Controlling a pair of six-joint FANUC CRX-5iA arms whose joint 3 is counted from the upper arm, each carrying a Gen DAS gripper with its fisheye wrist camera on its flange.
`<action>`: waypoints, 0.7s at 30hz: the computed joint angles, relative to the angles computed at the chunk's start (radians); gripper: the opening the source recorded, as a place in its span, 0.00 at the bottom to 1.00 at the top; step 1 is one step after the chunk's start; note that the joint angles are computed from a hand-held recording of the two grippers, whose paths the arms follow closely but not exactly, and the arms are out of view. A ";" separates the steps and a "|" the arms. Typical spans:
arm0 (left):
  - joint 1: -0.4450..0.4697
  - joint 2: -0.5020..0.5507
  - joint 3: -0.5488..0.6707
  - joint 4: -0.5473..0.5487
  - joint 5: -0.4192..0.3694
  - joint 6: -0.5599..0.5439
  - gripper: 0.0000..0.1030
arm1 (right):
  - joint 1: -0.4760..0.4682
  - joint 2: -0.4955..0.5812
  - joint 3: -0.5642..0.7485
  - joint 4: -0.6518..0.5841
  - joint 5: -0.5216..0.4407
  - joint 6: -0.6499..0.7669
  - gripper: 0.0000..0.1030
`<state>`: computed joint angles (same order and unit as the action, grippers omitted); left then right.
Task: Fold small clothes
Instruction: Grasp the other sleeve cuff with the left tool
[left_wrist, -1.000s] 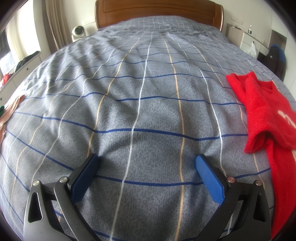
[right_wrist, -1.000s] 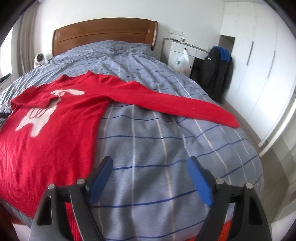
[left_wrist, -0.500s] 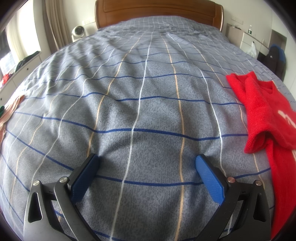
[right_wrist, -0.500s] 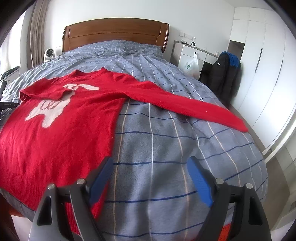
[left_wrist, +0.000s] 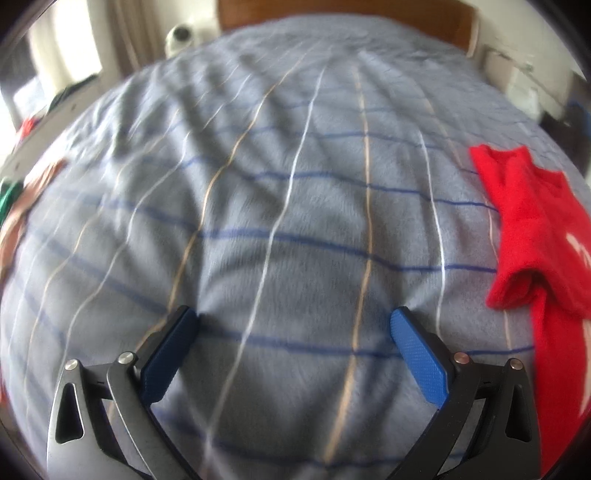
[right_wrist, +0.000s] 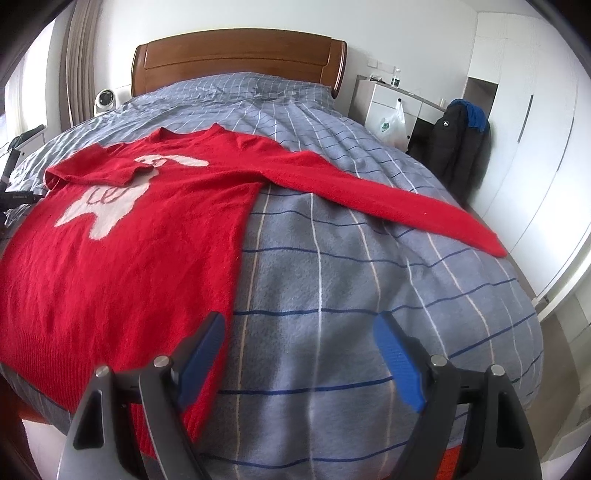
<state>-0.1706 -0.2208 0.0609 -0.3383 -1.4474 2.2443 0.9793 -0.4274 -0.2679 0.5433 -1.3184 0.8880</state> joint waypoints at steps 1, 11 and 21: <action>0.000 0.001 0.010 0.014 -0.018 -0.010 0.99 | -0.001 -0.003 0.000 -0.005 0.004 0.002 0.79; -0.430 0.272 0.464 -0.219 -0.133 -0.343 1.00 | -0.041 -0.011 -0.001 -0.049 0.035 0.010 0.79; -0.505 0.608 0.740 -0.268 -0.160 -0.564 0.72 | -0.085 -0.034 0.010 -0.087 0.019 -0.017 0.79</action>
